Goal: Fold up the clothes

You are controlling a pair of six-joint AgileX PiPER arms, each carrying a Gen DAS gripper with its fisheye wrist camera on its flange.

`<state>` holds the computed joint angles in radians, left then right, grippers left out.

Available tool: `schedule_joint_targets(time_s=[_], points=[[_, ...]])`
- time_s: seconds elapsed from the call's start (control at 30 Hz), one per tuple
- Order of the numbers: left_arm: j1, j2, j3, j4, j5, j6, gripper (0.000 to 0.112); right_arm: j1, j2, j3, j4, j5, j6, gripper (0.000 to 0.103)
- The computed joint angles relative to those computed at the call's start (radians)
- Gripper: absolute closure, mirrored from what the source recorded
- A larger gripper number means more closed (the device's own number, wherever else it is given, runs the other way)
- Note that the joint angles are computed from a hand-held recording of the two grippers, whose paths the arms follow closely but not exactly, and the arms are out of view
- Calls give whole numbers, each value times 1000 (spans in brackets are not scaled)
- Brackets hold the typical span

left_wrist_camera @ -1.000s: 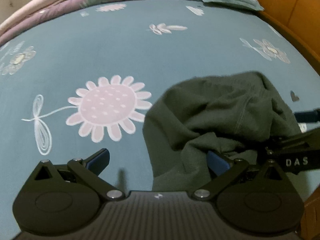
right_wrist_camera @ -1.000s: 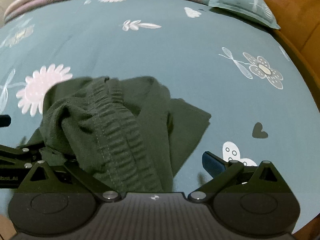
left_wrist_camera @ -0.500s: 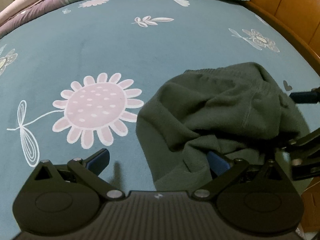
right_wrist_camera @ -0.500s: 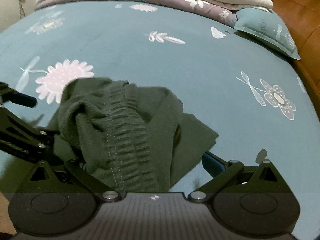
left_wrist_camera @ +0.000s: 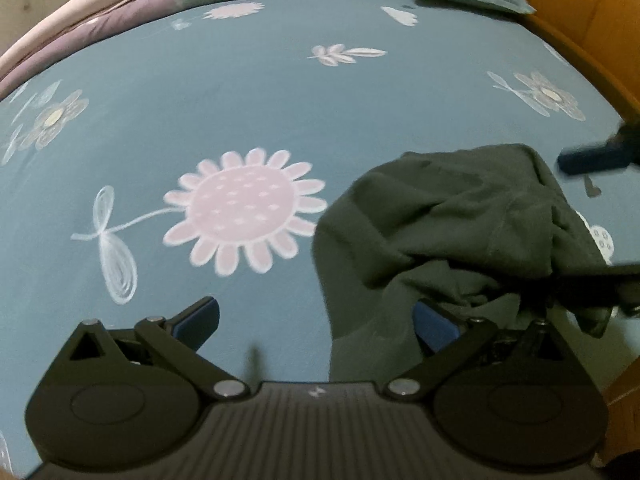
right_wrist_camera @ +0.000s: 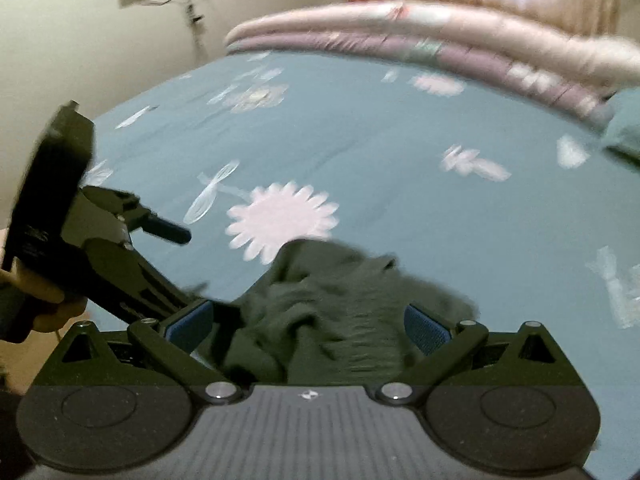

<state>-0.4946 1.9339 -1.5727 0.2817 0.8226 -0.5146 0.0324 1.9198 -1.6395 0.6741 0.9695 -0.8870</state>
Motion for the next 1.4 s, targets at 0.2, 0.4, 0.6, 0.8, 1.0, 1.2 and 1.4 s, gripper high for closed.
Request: schedule_joint_targets(time_s=[0.2,0.4,0.6,0.8,1.0,1.2,1.4], points=[[2,-35,42,-4,-10,-13,10,-42,183,-175,7,188,119,0],[48,-52,90,-66,-86,95,10,-19,184,-112,-49,133,107,0],[121,-86,165,-225,-179,351,10,22,91,-24,-97,45,230,0],[220,-153,257,-423,-243,656,10,17,28,6,43,4,305,0],[299,-160,275,-611,-218,896,10,63,38,-86,-73,-35,440,0],[321,-138,267,-709,-202,998,10,96,164,-308,-175,124,537,13],[314,-115,250,-712,-216,999,10,113,91,-247,-174,168,386,13]])
